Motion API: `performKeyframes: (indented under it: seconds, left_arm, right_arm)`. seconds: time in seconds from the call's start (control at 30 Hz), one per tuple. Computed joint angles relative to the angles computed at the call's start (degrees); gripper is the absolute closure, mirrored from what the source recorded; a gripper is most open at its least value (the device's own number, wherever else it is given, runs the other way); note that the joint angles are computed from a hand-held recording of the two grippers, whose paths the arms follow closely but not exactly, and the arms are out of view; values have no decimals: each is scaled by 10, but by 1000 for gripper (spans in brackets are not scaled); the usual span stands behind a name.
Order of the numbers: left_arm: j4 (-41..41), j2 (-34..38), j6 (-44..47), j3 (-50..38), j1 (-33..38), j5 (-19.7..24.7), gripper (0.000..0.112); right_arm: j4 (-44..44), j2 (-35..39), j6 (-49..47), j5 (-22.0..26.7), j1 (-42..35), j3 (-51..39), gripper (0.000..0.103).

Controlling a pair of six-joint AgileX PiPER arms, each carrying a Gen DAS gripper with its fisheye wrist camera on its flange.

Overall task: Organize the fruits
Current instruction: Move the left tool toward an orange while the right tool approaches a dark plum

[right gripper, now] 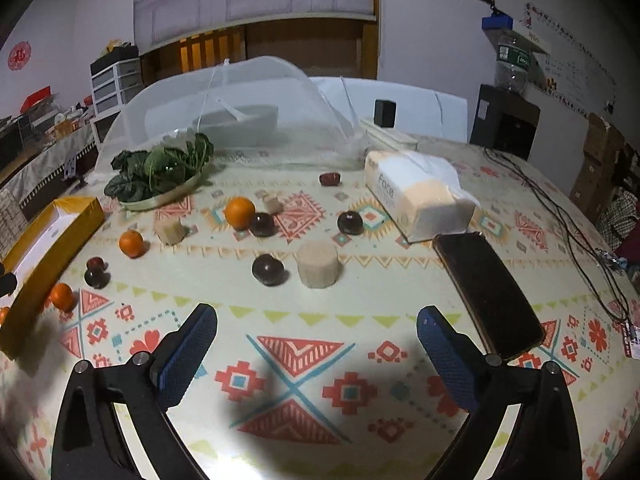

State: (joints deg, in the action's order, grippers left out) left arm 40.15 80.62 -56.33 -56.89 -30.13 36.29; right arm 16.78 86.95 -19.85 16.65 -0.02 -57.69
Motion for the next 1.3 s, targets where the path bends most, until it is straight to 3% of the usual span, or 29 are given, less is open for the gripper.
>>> performKeyframes:
  seconds: [0.2,0.27,0.33,0.43,0.47,0.6,0.8,0.93,1.07,1.3]
  left_arm:
    - [-84,22,92,-20,7,-46,40]
    - [-105,39,126,-38,1,-47,57]
    - [-133,56,161,-55,-2,-48,65]
    - [-165,80,198,-80,-5,-52,65]
    - [-178,90,211,-93,-5,-50,65]
    - [-215,130,248,-155,-1,-33,65]
    - [-220,190,280,-236,-2,-7,65]
    - [-274,251,343,-313,13,15,65]
    - [-274,290,346,-367,24,37,65]
    - [-342,378,429,-477,60,93,65]
  right_arm:
    - [32,51,-47,7,18,-36,5]
    - [29,66,-50,11,25,-48,6]
    - [26,79,-50,17,26,-62,8]
    - [1,102,-25,31,27,-90,13]
    - [-4,112,-19,40,28,-103,19]
    - [5,140,-18,67,29,-142,37]
    - [79,133,-59,53,5,-132,37]
    - [219,148,-188,106,-12,-150,37]
    - [188,165,-161,103,8,-169,37]
    - [261,151,-233,91,3,-153,37]
